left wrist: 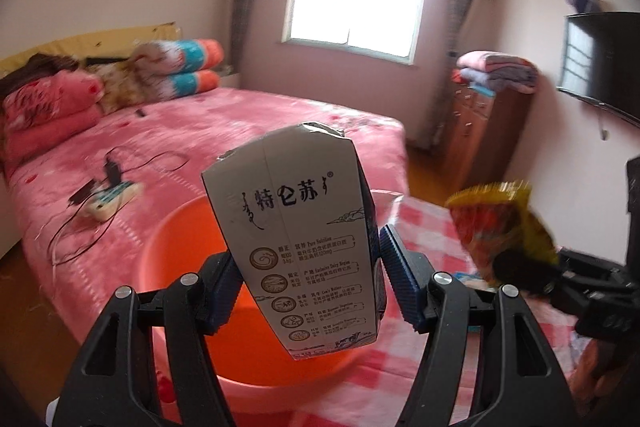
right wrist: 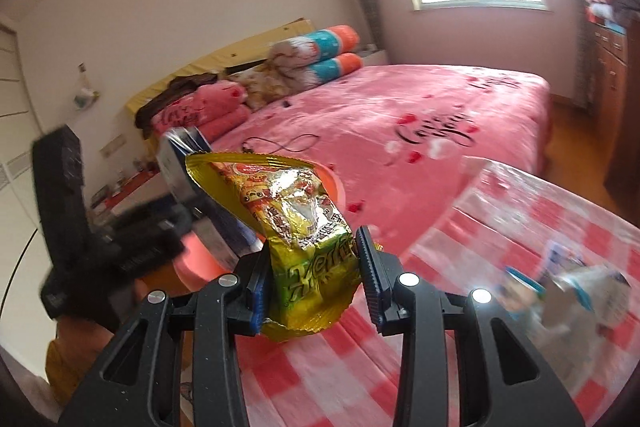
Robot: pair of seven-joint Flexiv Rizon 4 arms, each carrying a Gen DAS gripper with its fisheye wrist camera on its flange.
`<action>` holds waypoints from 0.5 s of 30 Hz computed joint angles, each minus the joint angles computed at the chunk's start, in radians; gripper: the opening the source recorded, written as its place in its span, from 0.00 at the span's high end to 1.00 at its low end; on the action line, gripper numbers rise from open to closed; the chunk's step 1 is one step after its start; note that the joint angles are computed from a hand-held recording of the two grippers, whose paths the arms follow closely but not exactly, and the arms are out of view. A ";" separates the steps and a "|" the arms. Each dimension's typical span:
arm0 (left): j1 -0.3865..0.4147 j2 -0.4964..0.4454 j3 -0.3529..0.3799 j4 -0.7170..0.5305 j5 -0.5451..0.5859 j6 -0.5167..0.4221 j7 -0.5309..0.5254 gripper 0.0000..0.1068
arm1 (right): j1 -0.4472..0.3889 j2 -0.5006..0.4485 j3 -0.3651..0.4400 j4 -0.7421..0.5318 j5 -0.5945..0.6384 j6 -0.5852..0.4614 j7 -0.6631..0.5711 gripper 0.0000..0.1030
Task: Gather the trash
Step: 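Carry both items over the orange bucket and open both tools to drop them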
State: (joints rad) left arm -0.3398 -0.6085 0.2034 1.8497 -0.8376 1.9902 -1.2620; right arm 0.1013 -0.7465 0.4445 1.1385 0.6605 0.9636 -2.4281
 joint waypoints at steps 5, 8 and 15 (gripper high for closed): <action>-0.048 -0.035 0.087 -0.014 -0.085 -0.055 0.007 0.38 | 0.062 -0.045 -0.002 -0.069 -0.025 -0.021 0.017 0.60; -0.141 -0.089 0.218 -0.041 -0.165 -0.108 0.007 0.21 | 0.100 -0.079 -0.015 -0.115 -0.056 -0.042 0.059 0.36; -0.235 -0.146 0.324 -0.046 -0.213 -0.052 0.011 0.15 | 0.011 -0.069 0.057 -0.053 0.070 0.108 -0.034 0.12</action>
State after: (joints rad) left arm -0.5747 -0.7540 0.5272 1.8034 -1.0508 1.9381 -1.2513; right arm 0.1124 -0.8151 0.5016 1.0850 0.7304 1.0716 -2.4624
